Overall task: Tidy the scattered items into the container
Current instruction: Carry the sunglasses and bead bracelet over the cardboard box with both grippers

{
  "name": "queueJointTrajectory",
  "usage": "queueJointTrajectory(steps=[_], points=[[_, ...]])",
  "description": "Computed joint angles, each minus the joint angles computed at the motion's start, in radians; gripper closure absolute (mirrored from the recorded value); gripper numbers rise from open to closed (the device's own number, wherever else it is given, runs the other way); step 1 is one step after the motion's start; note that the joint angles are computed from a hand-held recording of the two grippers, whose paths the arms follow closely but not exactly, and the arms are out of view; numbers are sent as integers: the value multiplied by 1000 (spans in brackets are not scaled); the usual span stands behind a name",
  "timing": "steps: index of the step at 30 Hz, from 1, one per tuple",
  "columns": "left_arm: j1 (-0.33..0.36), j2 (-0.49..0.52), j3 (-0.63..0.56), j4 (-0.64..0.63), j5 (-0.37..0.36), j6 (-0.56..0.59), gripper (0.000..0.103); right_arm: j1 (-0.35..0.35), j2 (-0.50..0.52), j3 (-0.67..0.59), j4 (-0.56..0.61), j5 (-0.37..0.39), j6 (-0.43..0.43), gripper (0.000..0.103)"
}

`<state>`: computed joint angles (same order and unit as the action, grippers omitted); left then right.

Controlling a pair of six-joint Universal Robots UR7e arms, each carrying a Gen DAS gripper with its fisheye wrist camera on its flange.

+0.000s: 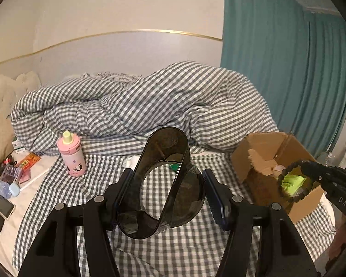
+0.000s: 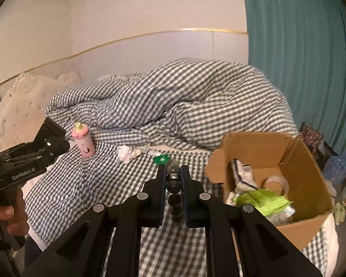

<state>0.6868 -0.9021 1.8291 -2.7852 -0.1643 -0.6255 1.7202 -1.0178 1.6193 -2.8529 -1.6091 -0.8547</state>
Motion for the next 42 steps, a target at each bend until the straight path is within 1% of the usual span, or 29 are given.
queueJointTrajectory(steps=[2, 5, 9, 12, 18, 24, 28, 33, 40, 42], points=[[-7, 17, -23, -9, -4, 13, 41, -3, -11, 1, -13, 3, -5, 92], [-14, 59, -57, -106, -9, 110, 41, -11, -32, 5, -31, 8, -6, 92], [-18, 113, -113, -174, -21, 213, 41, -20, -49, -3, -53, 3, -3, 92], [-19, 150, -155, -231, -45, 287, 41, -27, -59, -13, -62, 1, 3, 92], [-21, 222, -247, -304, -80, 399, 41, -43, -78, -23, -81, -2, 1, 92], [-10, 309, -377, -365, -134, 531, 41, -58, -79, -60, -89, -13, -10, 92], [0, 364, -469, -361, -176, 583, 41, -71, -77, -93, -86, -21, -13, 92], [12, 433, -586, -324, -227, 627, 41, -89, -62, -150, -76, -27, -9, 92], [35, 534, -752, -232, -300, 645, 41, -112, -45, -206, -60, -34, 1, 92], [44, 562, -805, -185, -328, 635, 41, -119, -35, -226, -53, -36, 5, 92]])
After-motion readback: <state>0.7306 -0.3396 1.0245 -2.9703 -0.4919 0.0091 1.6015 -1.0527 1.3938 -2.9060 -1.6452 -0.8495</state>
